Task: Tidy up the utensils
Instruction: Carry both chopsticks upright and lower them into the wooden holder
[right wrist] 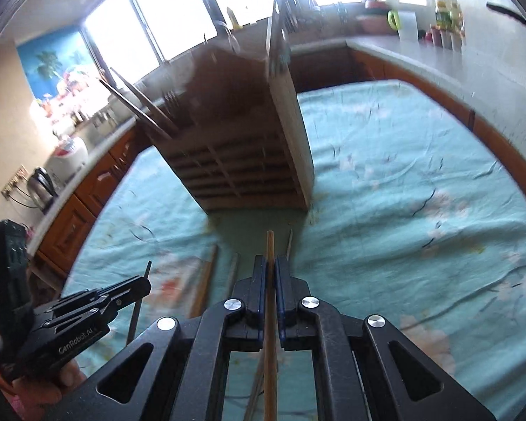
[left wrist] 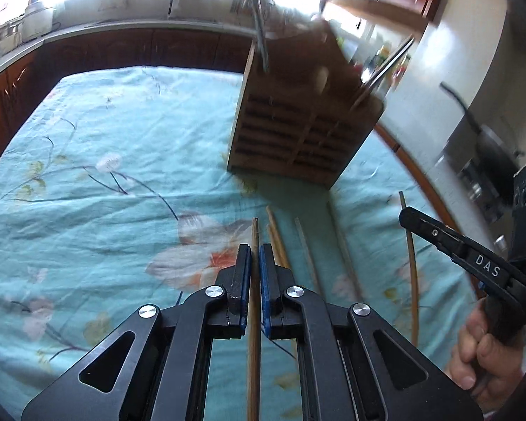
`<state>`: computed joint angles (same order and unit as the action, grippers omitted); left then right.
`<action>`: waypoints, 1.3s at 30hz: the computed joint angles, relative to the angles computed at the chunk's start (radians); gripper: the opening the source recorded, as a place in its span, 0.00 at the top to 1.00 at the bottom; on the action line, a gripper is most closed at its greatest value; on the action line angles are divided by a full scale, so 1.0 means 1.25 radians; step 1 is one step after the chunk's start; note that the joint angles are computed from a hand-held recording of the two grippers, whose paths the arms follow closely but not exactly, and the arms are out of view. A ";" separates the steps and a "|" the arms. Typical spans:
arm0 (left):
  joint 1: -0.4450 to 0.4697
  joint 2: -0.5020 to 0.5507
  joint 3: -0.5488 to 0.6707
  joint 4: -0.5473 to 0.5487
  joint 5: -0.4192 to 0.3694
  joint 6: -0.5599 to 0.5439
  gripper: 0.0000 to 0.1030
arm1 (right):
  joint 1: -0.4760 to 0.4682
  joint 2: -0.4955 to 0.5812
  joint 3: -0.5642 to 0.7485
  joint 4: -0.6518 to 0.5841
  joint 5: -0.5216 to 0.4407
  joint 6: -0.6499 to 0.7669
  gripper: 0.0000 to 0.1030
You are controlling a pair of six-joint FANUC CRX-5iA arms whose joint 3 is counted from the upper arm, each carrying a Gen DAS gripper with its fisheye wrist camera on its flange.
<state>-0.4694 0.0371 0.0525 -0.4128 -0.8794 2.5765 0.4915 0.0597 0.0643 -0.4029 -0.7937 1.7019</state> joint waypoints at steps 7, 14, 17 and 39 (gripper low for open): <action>-0.060 -0.066 0.025 -0.105 -0.020 0.063 0.96 | -0.016 -0.085 -0.013 -0.048 0.030 0.039 0.95; -0.098 -0.106 0.052 -0.179 -0.029 0.094 0.96 | -0.029 -0.147 -0.010 -0.090 0.076 0.082 0.95; -0.117 -0.111 0.067 -0.216 -0.047 0.106 0.96 | -0.038 -0.155 0.000 -0.108 0.090 0.099 0.95; -0.092 -0.106 0.128 -0.284 -0.030 0.111 0.96 | -0.035 -0.118 0.030 -0.130 0.213 0.091 0.95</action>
<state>-0.5847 -0.0951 0.2119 -0.7672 -0.9167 2.7157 0.4475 -0.0880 0.1015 -0.5650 -0.5273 1.8154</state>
